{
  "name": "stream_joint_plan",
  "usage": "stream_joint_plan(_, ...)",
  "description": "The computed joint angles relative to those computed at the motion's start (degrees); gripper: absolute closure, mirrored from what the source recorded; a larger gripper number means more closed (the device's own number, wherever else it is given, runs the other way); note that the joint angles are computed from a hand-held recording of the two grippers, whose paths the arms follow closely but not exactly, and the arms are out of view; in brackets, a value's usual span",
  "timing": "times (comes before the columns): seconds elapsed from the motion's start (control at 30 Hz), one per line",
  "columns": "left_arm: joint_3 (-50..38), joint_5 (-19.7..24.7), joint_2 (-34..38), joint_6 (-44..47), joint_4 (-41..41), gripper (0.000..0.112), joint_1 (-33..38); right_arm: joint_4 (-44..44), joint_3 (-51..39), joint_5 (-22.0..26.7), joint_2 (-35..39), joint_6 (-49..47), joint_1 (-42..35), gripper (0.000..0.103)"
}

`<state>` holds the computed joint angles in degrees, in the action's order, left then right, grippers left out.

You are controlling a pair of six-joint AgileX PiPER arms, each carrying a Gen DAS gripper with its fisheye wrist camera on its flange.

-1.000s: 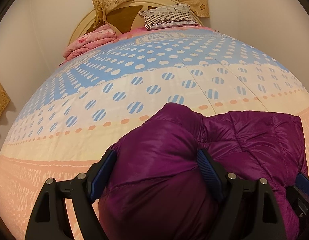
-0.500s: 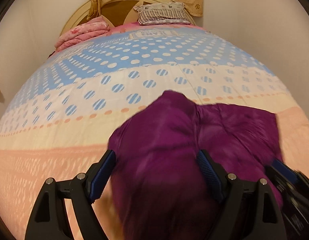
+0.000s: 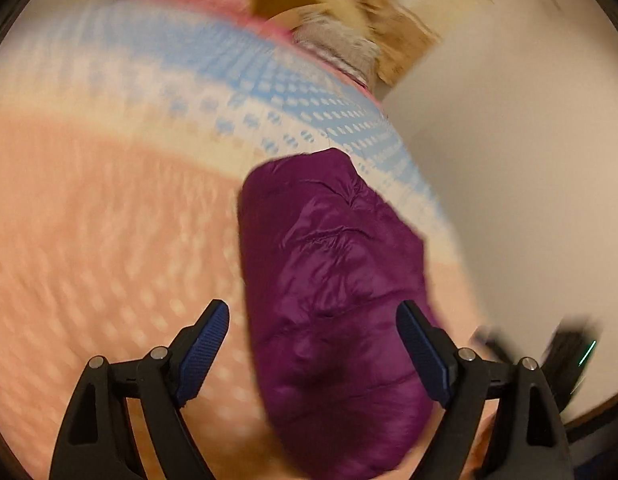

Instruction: Fold large clothes

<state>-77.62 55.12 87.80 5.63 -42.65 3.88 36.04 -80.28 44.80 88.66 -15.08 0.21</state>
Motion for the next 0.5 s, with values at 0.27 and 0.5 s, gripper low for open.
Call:
stream_joint_plan(0.27,-6.9,-5.5,5.6,-5.1,9.9,0.022,-9.0,14.6,-0.4,8.9,3.4,-2.0,-13.0,0.001)
stream_joint_plan(0.5,-7.5,-9.6,9.7,-15.2,21.9,0.012,-14.9,9.0,-8.1,9.9,11.9,-1.2,-8.2,0.001)
